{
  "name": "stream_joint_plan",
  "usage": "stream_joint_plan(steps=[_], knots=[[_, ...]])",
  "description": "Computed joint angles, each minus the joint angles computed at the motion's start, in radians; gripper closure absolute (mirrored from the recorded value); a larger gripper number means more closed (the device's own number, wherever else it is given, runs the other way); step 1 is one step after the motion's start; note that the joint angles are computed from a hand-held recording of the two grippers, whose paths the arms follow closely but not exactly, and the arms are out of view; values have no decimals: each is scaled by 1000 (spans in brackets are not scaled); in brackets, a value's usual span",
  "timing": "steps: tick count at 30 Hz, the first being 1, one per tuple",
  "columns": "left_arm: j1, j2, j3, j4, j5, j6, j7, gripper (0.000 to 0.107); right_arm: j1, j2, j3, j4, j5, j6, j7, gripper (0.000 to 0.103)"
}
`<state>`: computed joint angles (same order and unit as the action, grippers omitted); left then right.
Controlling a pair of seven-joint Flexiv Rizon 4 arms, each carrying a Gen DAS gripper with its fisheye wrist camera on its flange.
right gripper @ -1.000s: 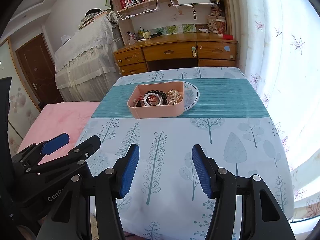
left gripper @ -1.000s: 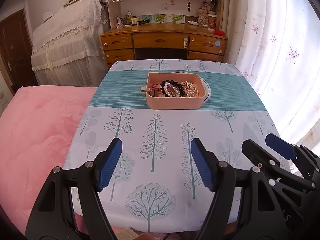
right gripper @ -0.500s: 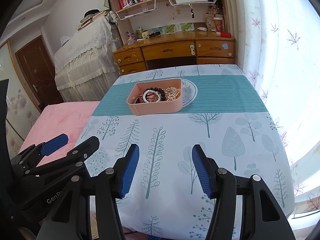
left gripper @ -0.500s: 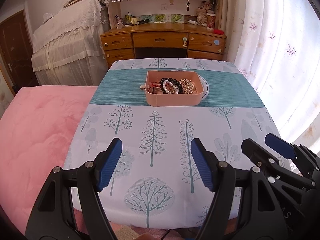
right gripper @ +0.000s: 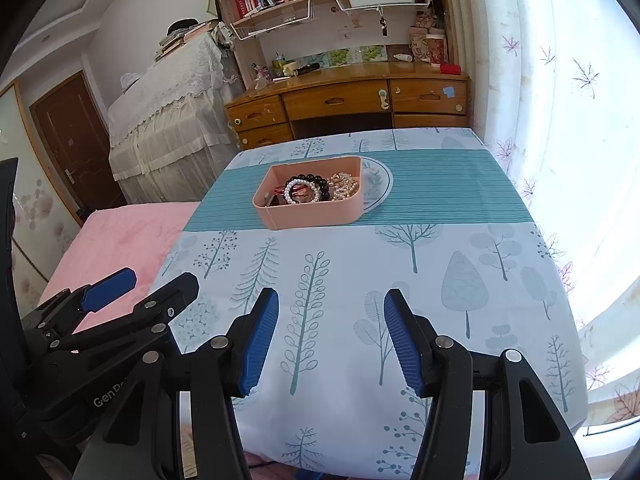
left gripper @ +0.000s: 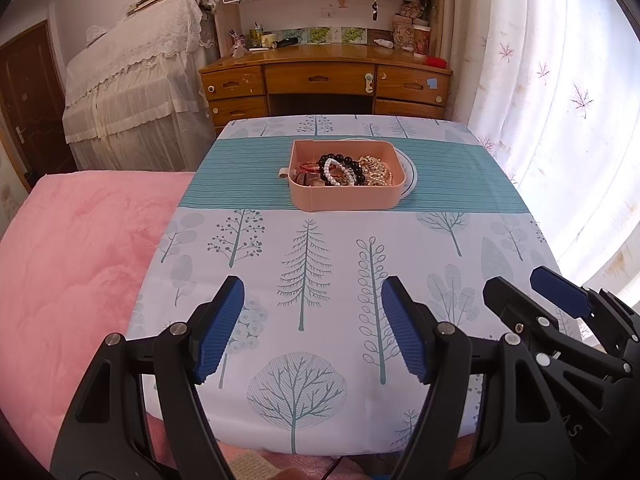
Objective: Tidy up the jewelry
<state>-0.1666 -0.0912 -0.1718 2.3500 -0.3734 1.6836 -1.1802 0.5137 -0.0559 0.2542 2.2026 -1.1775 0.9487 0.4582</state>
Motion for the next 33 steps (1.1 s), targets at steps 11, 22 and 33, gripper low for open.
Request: stream_joint_plan(steps=[11,22,33], knots=[[2,5,-1,9,-5,-3,7,38,-2,-1,0,0,0,3,-1,47],[-3,-7,10,3,-10,-12,17,38,-2,-1,0,13,-2,14,13,47],[7,-30,13,-27,20,-41,4,38,-12,-17,-13,14,-8,43,15,47]])
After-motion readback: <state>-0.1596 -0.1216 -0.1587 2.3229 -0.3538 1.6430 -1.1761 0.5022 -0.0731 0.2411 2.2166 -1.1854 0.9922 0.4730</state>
